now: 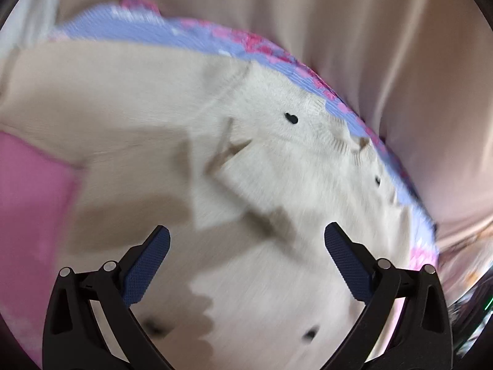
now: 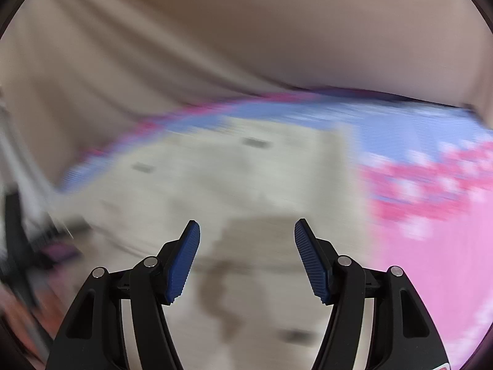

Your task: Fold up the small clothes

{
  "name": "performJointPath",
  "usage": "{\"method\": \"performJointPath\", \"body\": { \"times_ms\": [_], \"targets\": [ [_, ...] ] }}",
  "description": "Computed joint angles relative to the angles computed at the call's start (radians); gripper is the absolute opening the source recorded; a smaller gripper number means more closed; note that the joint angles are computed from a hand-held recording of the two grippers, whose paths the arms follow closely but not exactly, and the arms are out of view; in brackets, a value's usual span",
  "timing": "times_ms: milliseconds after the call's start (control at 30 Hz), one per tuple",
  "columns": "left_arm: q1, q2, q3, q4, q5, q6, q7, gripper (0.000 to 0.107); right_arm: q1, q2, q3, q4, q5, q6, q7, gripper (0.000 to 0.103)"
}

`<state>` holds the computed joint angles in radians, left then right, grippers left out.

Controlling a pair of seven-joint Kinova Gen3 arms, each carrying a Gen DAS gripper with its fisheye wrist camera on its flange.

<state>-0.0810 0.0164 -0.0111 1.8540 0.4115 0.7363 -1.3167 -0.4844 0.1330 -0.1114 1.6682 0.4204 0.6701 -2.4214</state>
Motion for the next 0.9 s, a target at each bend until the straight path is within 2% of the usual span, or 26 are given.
{"method": "performJointPath", "body": {
  "times_ms": [67, 100, 133, 167, 200, 233, 300, 367, 400, 433, 500, 600, 700, 800, 833, 900],
  "targets": [
    [0.032, 0.065, -0.046, -0.025, 0.065, -0.015, -0.033, 0.08, 0.017, -0.019, 0.008, 0.053, 0.041, 0.049, -0.014, 0.063],
    [0.044, 0.082, -0.055, -0.032, 0.073, -0.029, -0.025, 0.073, 0.053, -0.029, -0.005, 0.082, 0.036, 0.05, 0.003, 0.063],
    [0.041, 0.084, -0.045, -0.031, 0.069, -0.055, -0.034, 0.052, 0.075, -0.036, -0.001, 0.105, 0.016, 0.034, 0.026, 0.063],
    [0.02, 0.087, -0.017, -0.041, 0.081, -0.066, -0.06, 0.036, 0.078, -0.036, 0.019, 0.121, -0.01, 0.015, 0.053, 0.063],
    [-0.021, 0.095, 0.017, -0.052, 0.109, -0.061, -0.1, 0.012, 0.1, -0.032, 0.027, 0.138, -0.038, -0.022, 0.082, 0.063],
    [-0.047, 0.092, 0.033, -0.054, 0.134, -0.061, -0.125, 0.009, 0.106, -0.018, 0.03, 0.137, -0.06, -0.045, 0.099, 0.063],
    [-0.052, 0.062, 0.02, -0.044, 0.149, -0.097, -0.13, 0.008, 0.144, 0.016, 0.029, 0.128, -0.138, -0.101, 0.168, 0.06],
    [-0.065, 0.039, 0.032, -0.053, 0.105, -0.11, -0.101, 0.007, 0.178, 0.049, 0.012, 0.103, -0.217, -0.136, 0.246, 0.054],
    [-0.059, 0.037, 0.03, -0.067, 0.064, -0.104, -0.073, 0.007, 0.197, 0.066, 0.001, 0.088, -0.251, -0.148, 0.287, 0.048],
    [-0.037, 0.038, 0.01, -0.079, 0.023, -0.098, -0.055, 0.007, 0.204, 0.077, -0.003, 0.078, -0.274, -0.156, 0.317, 0.032],
    [0.028, 0.045, -0.044, -0.093, -0.058, -0.099, -0.009, 0.007, 0.171, 0.089, 0.041, 0.065, -0.28, -0.165, 0.327, 0.013],
    [0.006, 0.079, -0.004, -0.093, -0.172, -0.089, 0.091, 0.007, 0.202, 0.092, 0.061, 0.111, -0.338, -0.23, 0.331, 0.011],
    [0.04, 0.116, -0.011, -0.085, -0.261, -0.076, 0.174, 0.007, 0.283, 0.092, -0.008, 0.098, -0.424, -0.212, 0.435, 0.013],
    [0.017, 0.097, 0.004, -0.036, -0.24, -0.131, 0.174, 0.008, 0.225, 0.045, 0.035, 0.092, -0.403, -0.144, 0.434, 0.02],
    [0.005, 0.096, 0.006, -0.034, -0.217, -0.13, 0.155, 0.008, 0.211, 0.014, 0.041, 0.113, -0.378, -0.149, 0.404, 0.024],
    [-0.01, 0.094, 0.006, -0.035, -0.196, -0.122, 0.123, 0.008, 0.188, -0.055, 0.054, 0.153, -0.336, -0.177, 0.34, 0.026]
  ]
}}
